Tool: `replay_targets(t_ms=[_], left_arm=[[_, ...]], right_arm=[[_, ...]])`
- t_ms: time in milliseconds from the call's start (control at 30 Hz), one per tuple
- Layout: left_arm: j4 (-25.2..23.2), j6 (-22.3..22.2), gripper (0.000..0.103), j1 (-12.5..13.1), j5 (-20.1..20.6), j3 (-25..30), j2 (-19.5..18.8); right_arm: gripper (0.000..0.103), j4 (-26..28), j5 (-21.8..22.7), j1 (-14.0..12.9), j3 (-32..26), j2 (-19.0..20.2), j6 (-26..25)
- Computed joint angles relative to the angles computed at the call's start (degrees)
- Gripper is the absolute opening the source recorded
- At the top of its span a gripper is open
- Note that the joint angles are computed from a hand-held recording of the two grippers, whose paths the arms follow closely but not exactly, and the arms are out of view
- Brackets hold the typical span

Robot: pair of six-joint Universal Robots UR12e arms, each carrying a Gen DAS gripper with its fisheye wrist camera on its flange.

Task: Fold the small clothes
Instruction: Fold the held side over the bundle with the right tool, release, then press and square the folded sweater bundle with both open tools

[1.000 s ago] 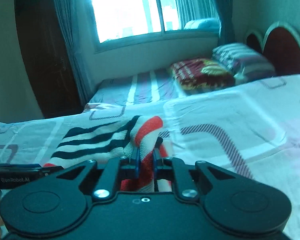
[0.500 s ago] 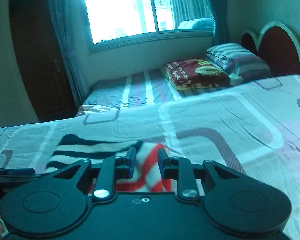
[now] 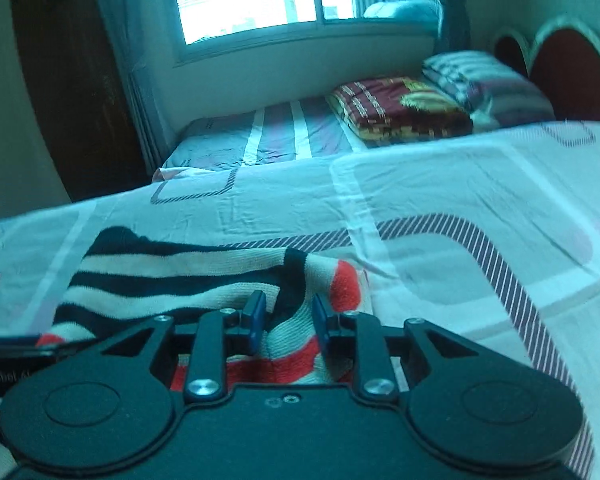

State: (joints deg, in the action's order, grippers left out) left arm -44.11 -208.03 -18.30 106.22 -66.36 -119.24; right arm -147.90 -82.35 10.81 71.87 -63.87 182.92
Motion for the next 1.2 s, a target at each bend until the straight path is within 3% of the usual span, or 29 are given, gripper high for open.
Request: replay_targets(t_ms=[133,267,467,567,667,767,933,1067,1200], left_arm=[[-0.4,0.9,0.096,-0.9,2.6,0.2,0.4],[3.9,3.8,0.096,-1.6,3.3,-2.4,2.4],[6.5,8.9,0.096,-2.9,2.5,-4.4,4.4],[5.8,8.5,0.096,-3.5,3.5,-5.0,4.6],[4.5,5.8,0.096,-3.3,2.5,-5.5,4.7],[4.2,4.8,0.096,-3.3,2.2,-5.6,4.5],[3.0,5.7,0.096,-3.8,4.1,-4.7,4.1],[2.9,6.3,0.096,-4.3,5.4,-4.6,4.6],[4.2,7.3,0.096,-4.9,5.4,-6.0,6.0]], right_arm=[[0.024,2.6,-0.7,0.3,-0.9,-0.5,-0.9],[0.032,-0.7,2.5,-0.6,2.0,-3.0,3.2],[0.033,-4.0,2.9,-0.2,6.4,-6.8,-1.5],[0.032,-4.0,1.2,0.4,7.8,-7.7,-5.5],[0.030,-1.5,-3.9,1.3,8.2,-7.4,-9.1],[0.030,-2.0,-2.0,0.3,9.3,-7.1,-7.2],[0.031,0.3,-3.2,0.8,8.3,-7.1,-7.6],[0.032,0.4,-1.5,0.3,9.0,-8.6,-5.6],[0.032,-1.5,-0.1,0.1,11.1,-10.6,-6.8]])
